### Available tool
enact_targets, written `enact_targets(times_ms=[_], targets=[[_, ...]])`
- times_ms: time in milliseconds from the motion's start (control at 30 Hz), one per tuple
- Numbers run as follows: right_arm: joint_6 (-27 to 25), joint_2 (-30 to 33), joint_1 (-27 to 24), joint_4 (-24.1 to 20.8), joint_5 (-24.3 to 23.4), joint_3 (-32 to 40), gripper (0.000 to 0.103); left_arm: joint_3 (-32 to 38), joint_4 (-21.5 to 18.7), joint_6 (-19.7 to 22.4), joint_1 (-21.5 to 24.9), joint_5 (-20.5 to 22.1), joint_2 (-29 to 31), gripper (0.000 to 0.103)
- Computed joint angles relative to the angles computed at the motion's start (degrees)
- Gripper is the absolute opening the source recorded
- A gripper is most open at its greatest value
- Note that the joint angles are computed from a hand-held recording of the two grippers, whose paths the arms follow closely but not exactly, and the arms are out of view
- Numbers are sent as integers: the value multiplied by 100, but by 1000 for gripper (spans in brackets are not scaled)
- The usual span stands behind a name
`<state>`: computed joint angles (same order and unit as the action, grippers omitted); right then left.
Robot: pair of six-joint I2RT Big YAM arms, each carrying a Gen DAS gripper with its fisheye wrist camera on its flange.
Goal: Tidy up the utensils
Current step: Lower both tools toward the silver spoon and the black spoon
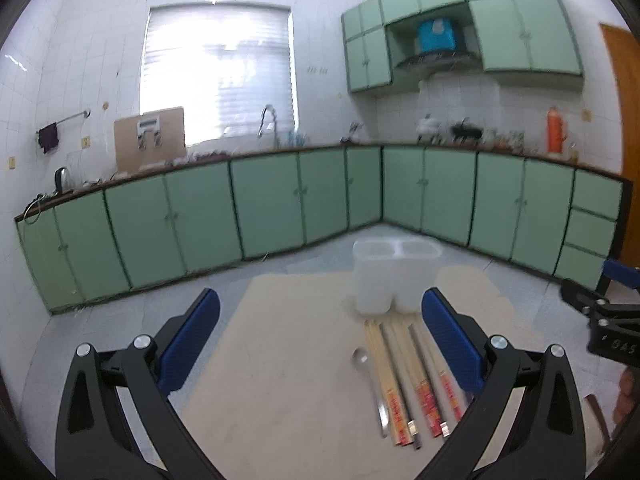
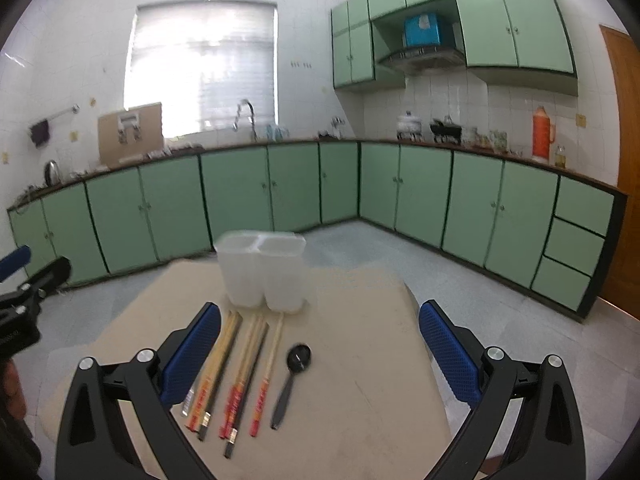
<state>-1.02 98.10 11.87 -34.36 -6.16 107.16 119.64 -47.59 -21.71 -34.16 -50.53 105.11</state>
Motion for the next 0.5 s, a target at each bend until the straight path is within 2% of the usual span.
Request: enact_targets(times_ms=[100,167,200,400,500], targets=[[-141,384,40,-503,128,469,97,668,-1175,-611,254,394,441,98],[-202,626,59,-768,82,746,97,843,-1492,-813,394,681,604,98],[-220,736,72,-876,64,867,97,1080,-1787,-917,474,824,785,98],[-291,1521,185,-1618,77,1834,91,2076,-2627,-1017,781,1495,1599,98],[-208,1931,176,-2051,7,2402,87,2582,-2851,-1049,852,1737,1992,98]])
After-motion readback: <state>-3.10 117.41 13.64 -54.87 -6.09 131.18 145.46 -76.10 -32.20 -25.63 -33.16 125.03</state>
